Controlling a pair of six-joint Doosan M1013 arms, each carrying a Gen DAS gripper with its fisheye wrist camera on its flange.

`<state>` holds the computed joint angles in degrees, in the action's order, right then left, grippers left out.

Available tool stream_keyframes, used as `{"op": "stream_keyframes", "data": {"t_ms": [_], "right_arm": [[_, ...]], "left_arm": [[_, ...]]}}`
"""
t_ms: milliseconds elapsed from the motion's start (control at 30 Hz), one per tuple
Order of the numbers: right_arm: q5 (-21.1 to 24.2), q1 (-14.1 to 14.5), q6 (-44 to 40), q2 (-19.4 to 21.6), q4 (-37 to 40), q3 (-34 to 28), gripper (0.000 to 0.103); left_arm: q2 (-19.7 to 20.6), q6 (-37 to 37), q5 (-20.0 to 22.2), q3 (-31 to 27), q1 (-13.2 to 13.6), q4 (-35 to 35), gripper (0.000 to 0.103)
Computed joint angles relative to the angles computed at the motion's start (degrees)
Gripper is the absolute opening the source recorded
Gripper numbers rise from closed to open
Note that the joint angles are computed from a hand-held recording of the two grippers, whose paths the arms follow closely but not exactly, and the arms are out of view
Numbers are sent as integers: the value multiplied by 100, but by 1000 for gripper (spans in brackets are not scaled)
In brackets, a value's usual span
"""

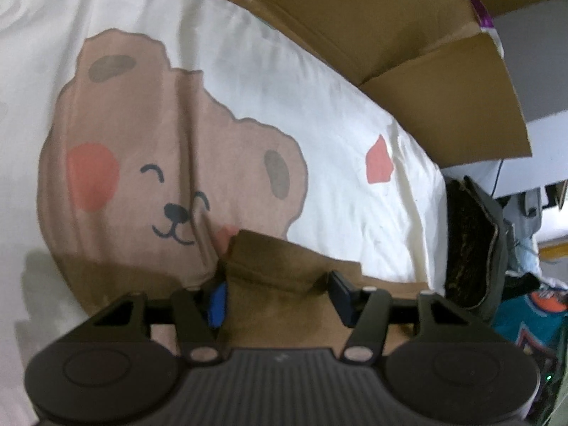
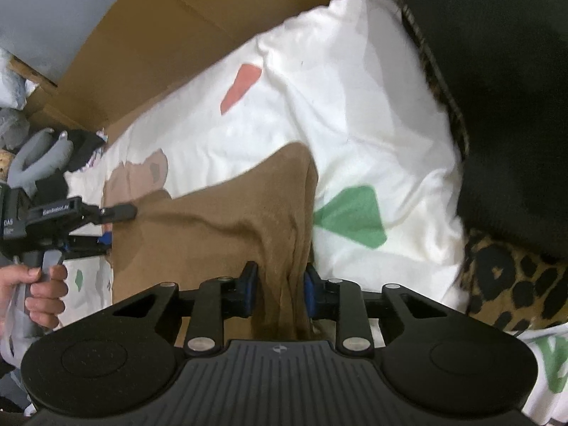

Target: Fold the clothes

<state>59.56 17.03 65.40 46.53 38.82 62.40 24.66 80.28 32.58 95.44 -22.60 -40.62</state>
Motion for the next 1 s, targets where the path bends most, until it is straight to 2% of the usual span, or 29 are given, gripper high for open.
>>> {"op": "stream_keyframes", "data": {"t_ms": [133, 167, 200, 433, 533, 600, 633, 733, 767, 1000], "right_arm": [[145, -41, 196, 82, 21, -106, 34], [221, -54, 271, 106, 17, -140, 41], [303, -68, 343, 131, 20, -174, 42], [867, -139, 639, 245, 28, -297, 45], [1121, -129, 705, 335, 55, -386, 49], [1088, -127, 655, 359, 174, -365, 49], [1089, -139, 617, 378, 293, -365, 49], [1129, -156, 483, 390, 407, -402, 27], [1144, -165, 405, 381, 447, -406, 24], [1184, -266, 460, 403, 662, -442, 27]], "left_arm": [[-38, 34, 134, 28, -2, 80, 60], [-49, 62, 198, 33, -2, 109, 60], [-60, 92, 265, 38, -3, 140, 60], [-84, 267, 567, 30, -31, 344, 59], [-65, 335, 662, 16, -46, 334, 59], [-59, 336, 713, 0, -75, 428, 59], [-59, 334, 721, -8, -89, 484, 59], [-58, 140, 747, -60, -137, 734, 59], [-55, 143, 765, -81, -148, 768, 59], [-51, 214, 779, -95, -171, 845, 58]]}}
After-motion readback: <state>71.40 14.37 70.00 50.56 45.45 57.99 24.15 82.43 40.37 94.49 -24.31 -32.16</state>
